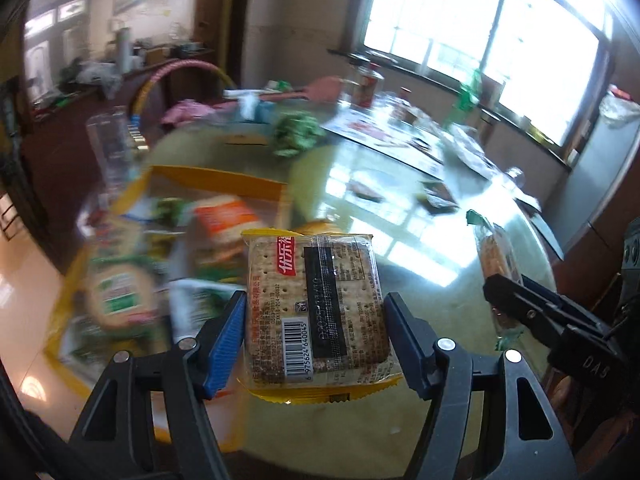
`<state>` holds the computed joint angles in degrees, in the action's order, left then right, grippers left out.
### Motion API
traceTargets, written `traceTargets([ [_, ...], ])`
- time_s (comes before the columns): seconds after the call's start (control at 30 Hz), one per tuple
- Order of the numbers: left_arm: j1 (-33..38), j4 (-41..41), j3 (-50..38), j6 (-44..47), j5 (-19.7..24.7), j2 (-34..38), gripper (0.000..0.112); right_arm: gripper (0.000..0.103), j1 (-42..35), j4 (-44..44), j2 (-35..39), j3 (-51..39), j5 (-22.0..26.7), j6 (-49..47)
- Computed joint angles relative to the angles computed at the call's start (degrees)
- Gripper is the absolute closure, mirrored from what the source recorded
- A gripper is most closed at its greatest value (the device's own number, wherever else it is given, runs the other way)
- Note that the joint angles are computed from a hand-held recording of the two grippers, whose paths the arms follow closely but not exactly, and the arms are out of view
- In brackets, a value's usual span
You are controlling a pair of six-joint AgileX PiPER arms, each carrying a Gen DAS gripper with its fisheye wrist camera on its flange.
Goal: Organize snacks
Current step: 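Carry the black-striped pack and round cracker pack toward the yellow tray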
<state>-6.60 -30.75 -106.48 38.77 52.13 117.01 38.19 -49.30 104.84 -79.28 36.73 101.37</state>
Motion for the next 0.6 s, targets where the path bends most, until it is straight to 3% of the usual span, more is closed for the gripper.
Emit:
traceTargets([
  [0.3, 6.7, 2.1, 3.1, 0.4, -7.4, 0.2, 0.044, 0.026, 1.7, 13.8, 15.9, -26.2, 3.0, -21.0],
  [0.6, 9.4, 2.4, 1.8, 0.5, -8.2, 3.7, 0.044, 0.026, 1.9, 25.2, 32.4, -56.4, 15.6, -37.8],
])
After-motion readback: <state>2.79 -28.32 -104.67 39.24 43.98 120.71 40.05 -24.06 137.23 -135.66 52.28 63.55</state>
